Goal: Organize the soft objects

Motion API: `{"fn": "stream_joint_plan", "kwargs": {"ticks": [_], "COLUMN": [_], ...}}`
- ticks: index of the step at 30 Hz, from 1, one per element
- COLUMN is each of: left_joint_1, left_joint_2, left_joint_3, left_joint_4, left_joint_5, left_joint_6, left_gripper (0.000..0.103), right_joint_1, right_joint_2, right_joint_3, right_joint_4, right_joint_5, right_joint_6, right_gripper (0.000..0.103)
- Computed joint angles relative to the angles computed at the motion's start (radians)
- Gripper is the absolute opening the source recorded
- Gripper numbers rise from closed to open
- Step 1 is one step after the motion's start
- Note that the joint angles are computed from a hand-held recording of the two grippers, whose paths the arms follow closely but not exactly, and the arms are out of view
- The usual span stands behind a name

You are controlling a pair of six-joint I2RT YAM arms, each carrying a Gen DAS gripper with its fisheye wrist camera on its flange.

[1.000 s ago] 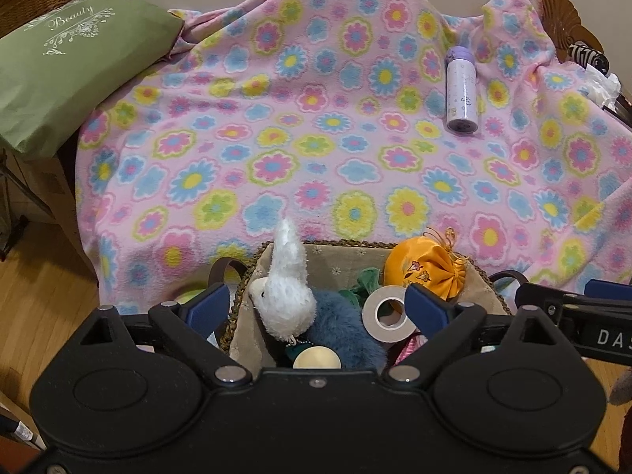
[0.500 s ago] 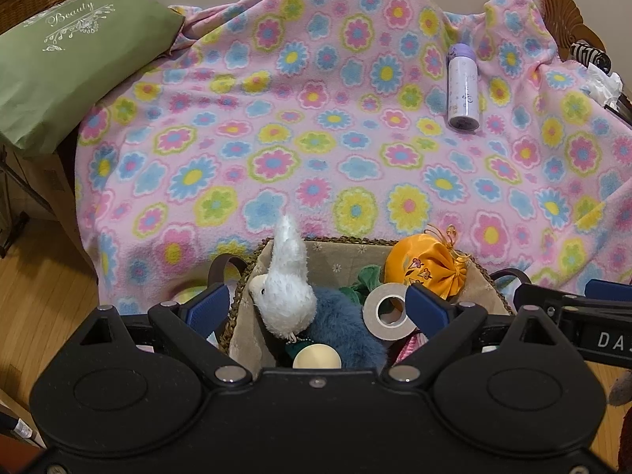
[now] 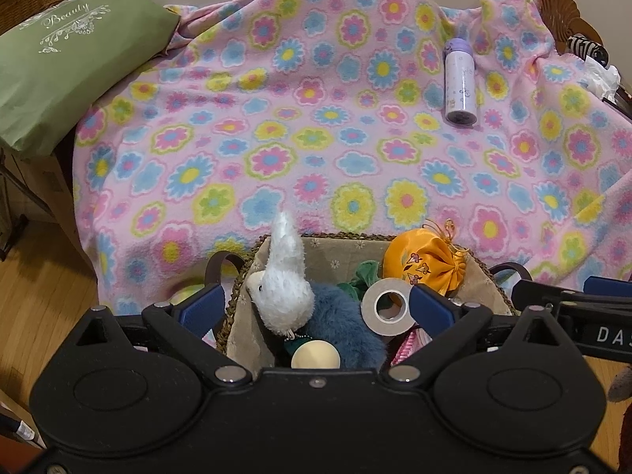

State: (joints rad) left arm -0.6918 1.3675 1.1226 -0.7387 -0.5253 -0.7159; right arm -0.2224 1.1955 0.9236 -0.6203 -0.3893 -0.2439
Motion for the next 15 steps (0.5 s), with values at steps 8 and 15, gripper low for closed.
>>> {"fn": "stream_joint_plan", "kwargs": {"ticks": [8,15], "left_joint_1": [0.001,0.001], "left_joint_2": [0.0,0.0], "left_joint_3": [0.002,0.001], "left_joint_4": [-0.006,-0.007], "left_joint_5": [0.001,0.0], "left_joint_6": [-0.007,-0.01], "left_gripper": [0.097,0.097], "right_joint_1": [-0.004,-0.003], "right_joint_2": [0.005,0.005], "right_joint_3": [0.002,0.002], "right_joint_4": [-0.002,-0.004], "right_joint_5": [-0.004,-0.003], "right_joint_6": [-0.004,-0.004], "right_gripper": [0.094,0.094]}}
